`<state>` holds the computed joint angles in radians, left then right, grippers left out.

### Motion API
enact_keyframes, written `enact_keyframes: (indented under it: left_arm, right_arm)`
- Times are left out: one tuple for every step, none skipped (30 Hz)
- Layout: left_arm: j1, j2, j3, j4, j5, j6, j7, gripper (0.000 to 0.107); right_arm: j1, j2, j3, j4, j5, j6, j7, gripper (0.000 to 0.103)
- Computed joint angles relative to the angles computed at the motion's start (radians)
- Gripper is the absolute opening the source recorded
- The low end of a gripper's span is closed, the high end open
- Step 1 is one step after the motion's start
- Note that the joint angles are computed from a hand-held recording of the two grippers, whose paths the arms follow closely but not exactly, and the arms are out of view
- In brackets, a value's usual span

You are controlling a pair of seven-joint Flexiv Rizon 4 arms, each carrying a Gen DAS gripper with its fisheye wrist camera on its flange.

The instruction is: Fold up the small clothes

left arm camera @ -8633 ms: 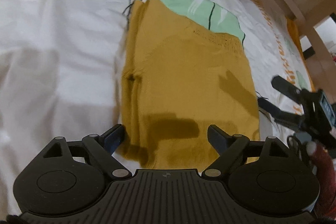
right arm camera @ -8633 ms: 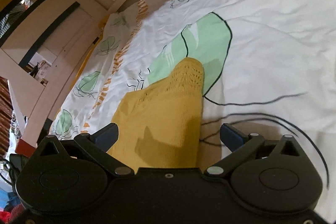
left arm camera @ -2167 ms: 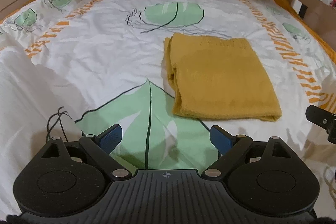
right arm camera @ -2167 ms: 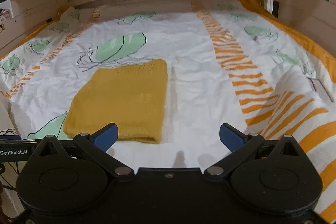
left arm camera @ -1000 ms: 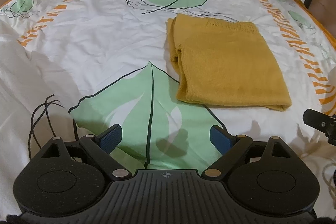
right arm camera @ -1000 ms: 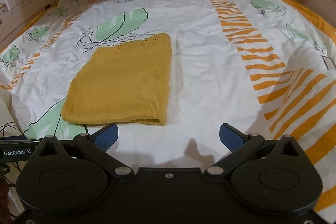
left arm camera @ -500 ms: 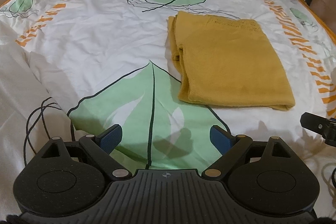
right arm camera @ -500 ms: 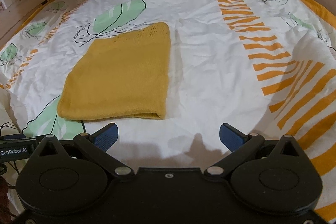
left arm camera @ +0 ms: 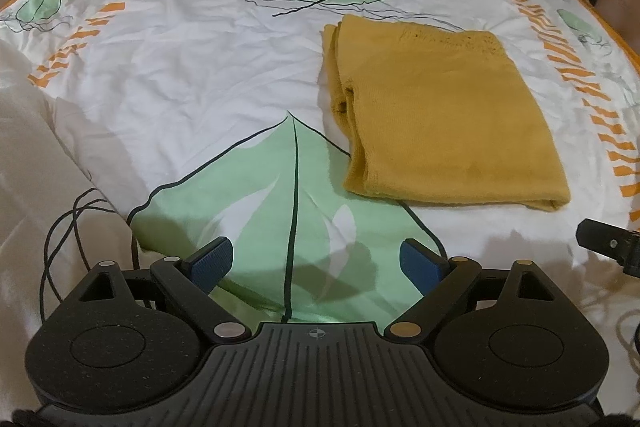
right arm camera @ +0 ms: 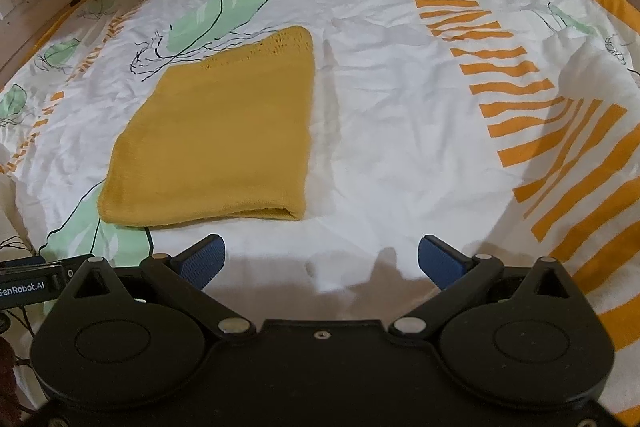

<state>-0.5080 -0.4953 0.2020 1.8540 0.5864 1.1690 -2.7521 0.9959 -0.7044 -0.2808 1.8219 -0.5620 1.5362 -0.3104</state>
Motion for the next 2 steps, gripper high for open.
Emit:
enact_keyframes:
  left_arm:
    - [0.001,-0.001,-0.001,-0.001,0.0,0.001,0.002,0.091]
    - [0.003,-0.002,-0.002,0.0,-0.002,0.003,0.004,0.091]
  right_arm:
    - [-0.008,-0.001,0.011,-0.004,0.002,-0.006,-0.005,0.102]
    - [-0.018,-0.001,0.023,-0.008,0.003,-0.012,-0.011,0.102]
